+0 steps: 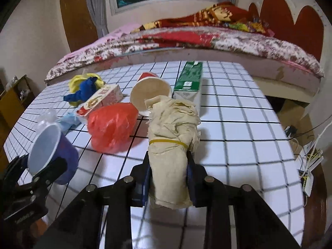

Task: Collect trash
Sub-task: 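Grasp the blue bowl with left tool while right tool grasps beige cloth bundle, then carry bowl and cloth bundle over the black bin and release both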

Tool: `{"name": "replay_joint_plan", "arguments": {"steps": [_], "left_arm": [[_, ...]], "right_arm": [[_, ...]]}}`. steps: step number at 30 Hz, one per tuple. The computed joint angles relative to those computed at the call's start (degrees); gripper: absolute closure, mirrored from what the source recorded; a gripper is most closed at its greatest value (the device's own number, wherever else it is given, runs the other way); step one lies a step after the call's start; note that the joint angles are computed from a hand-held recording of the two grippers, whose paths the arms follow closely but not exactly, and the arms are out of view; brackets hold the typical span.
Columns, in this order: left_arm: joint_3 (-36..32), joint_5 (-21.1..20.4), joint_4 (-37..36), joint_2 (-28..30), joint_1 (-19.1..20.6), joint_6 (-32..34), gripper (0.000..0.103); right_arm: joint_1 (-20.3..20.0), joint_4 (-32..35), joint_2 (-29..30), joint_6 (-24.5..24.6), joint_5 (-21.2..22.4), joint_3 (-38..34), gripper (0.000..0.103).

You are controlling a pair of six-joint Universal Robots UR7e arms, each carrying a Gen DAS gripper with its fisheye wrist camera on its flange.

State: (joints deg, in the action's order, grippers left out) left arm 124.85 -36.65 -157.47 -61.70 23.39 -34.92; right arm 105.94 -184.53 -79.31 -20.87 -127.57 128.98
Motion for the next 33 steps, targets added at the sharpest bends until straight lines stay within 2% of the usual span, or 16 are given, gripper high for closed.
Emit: {"name": "replay_joint_plan", "arguments": {"steps": [10,25,29,33], "left_arm": [[-0.1,-2.7,-1.5,2.0,-5.1,0.7,0.023],[-4.2,-9.5,-4.3,9.3,-11.8,4.4,0.023],[-6.0,-12.2,-5.0,12.0,-13.3,5.8,0.023],[-7.5,-15.3,-6.0,14.5,-14.6,7.2,0.023]], "right_arm": [[1.4,-1.9,-14.4,0.7,-2.7,9.1,0.071],[1.2,6.0,-37.8,2.2,-7.8,16.5,0.071],[-1.9,10.1,-45.9,2.2,-7.6,18.4,0.071],[-8.8,16.6,-56.6,1.1,-4.7,19.8,0.071]]}}
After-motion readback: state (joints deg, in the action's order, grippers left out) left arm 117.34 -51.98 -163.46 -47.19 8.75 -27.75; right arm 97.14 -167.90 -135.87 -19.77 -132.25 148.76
